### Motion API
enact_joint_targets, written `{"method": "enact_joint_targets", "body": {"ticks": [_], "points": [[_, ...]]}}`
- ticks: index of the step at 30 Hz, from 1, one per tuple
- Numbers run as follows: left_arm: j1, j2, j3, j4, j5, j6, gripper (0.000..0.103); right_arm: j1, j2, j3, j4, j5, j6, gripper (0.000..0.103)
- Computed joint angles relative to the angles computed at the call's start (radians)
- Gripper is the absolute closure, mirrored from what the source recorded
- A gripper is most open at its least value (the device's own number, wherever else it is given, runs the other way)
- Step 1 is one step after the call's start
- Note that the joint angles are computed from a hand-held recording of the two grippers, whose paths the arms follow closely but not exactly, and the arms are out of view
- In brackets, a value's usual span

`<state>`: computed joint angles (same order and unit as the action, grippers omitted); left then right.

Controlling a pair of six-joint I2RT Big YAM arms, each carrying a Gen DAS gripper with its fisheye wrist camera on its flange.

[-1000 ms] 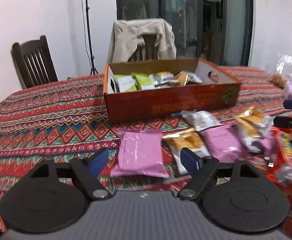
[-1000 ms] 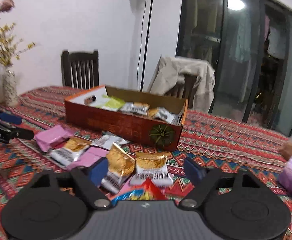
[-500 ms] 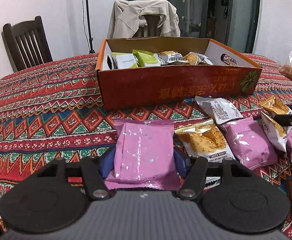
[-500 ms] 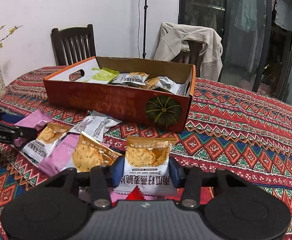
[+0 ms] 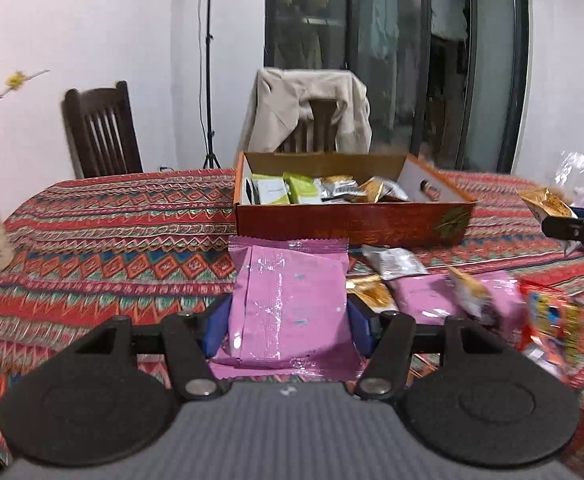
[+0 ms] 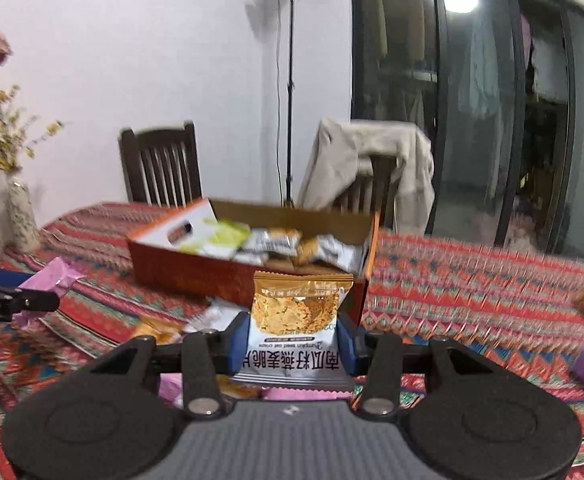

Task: Organize snacks
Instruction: 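Grasp a pink packet with the left tool while the right tool grasps a cookie packet, then carry the pink packet and cookie packet over the orange box with both tools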

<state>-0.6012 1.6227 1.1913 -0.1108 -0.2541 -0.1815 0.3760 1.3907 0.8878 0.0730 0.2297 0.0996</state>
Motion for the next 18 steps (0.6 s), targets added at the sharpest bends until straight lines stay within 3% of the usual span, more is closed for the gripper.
{"method": "enact_joint_targets", "body": {"ticks": [3,7,12,18], "points": [[-0.035,-0.076,-0.096,0.027,-0.004,-0.103,0.042,0.039,-0.096,-0.075,0.021,0.034,-0.001,0.059],[-0.095,-0.155,-0.195,0.023,-0.019,-0.222,0.042,0.104,-0.226,-0.177,-0.006,0.063,0.048,0.059],[-0.171,-0.213,-0.269,-0.035,-0.069,-0.273,0.042,0.214,-0.360,-0.307,-0.059,0.110,0.166,0.059],[-0.223,-0.256,-0.330,-0.062,-0.093,-0.320,0.042,0.327,-0.405,-0.409,-0.110,0.167,0.338,0.059]]}}
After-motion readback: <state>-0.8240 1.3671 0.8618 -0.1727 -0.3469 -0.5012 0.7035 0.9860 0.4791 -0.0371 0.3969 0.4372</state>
